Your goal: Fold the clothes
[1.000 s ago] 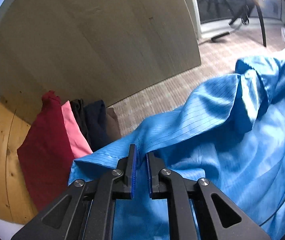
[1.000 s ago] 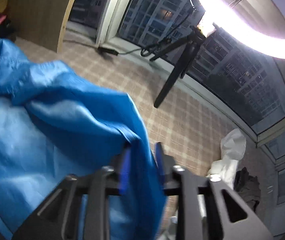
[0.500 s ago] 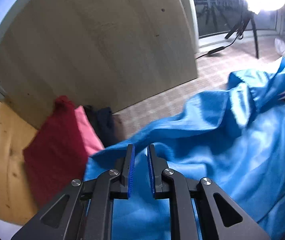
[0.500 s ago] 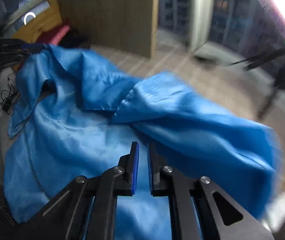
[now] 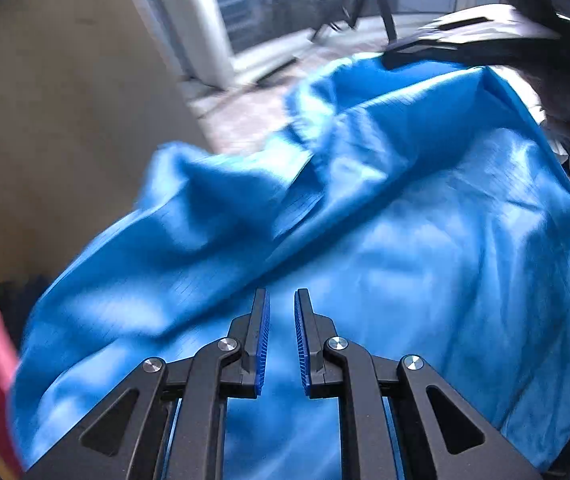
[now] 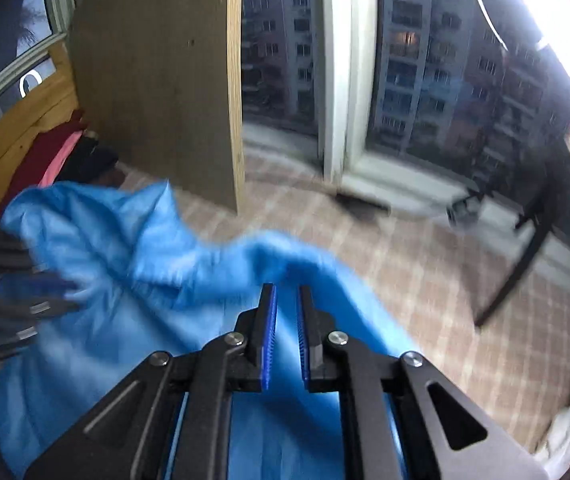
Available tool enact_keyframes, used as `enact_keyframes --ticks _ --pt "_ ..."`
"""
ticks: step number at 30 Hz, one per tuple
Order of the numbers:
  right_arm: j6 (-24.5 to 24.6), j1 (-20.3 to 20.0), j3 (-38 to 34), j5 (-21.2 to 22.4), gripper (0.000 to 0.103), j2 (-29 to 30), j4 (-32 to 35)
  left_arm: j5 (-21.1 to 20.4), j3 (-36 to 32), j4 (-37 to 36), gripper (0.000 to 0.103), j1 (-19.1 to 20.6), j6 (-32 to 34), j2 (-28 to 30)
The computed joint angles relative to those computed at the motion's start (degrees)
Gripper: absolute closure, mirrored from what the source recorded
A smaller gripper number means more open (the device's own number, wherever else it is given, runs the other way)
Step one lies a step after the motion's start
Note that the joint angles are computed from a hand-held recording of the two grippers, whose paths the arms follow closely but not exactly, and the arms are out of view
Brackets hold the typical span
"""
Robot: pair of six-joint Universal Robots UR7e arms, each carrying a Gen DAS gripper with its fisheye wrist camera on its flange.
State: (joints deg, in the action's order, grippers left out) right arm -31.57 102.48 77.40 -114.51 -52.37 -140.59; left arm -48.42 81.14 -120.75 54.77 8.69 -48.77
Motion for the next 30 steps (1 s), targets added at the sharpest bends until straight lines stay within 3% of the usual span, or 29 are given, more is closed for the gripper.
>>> enact_keyframes --ticks 3,4,6,8,9,11,13,15,21,24,26,28,30 --pt "1.9 -1.5 3.2 -0.1 0.092 -4.4 6.3 0.4 -5.3 -4.2 0.093 1.4 2.0 5.8" --pt "1.6 -1.8 4.4 -1.6 0.093 -5.7 5.9 2.2 -7.4 -6.4 0.094 1.6 1.4 7.4" --pt "-1.2 -1.7 6.7 -10.3 0.093 -6.5 -2.1 6.5 -10.3 -12.6 0.098 1.5 0.0 9.4" --pt "-4.4 -2.1 6.8 -16.9 0.093 -6.4 -10.6 6.4 -10.5 -15.1 0.097 0.9 -2.1 7.4" --pt "-2.4 -2.7 7.6 -16.6 0.093 -7.7 -11.2 6.5 -10.5 -16.1 0.096 0.5 -3.1 6.5" --pt "1.7 -3.6 9.4 -10.2 0.092 -12.0 -8.0 8.3 -7.1 -15.2 0.095 -1.3 -2.3 2.7" --pt "1.7 -3.2 13.1 -7.9 0.085 -16.4 -6.9 11.2 -0.2 -15.9 0.094 -4.4 -0.2 -3.1" --pt "2.5 -2.7 17.2 -6.5 0.077 -20.4 -5.9 10.3 5.6 -11.6 0.091 -6.8 -3.4 -9.8" --pt "14.2 -1.4 37.3 -0.9 0.075 -41.8 1.6 7.4 20.9 6.3 0.086 -14.2 -18.0 -30.3" --pt "19.5 -0.1 47.9 -3.5 0.065 -51.7 2.6 5.6 29.0 19.0 0.081 -18.3 -29.0 -41.7" --pt "24.0 1.2 54.4 -5.5 0.065 -58.8 5.1 3.8 33.9 25.2 0.079 -20.6 -34.8 -47.9" --pt "29.2 1.1 59.5 -5.2 0.065 -65.0 8.4 -1.4 38.9 30.7 0.079 -21.7 -41.9 -54.0" --pt "33.3 2.2 63.6 -7.6 0.065 -68.0 9.8 -4.7 42.7 32.3 0.079 -22.6 -44.3 -57.1"
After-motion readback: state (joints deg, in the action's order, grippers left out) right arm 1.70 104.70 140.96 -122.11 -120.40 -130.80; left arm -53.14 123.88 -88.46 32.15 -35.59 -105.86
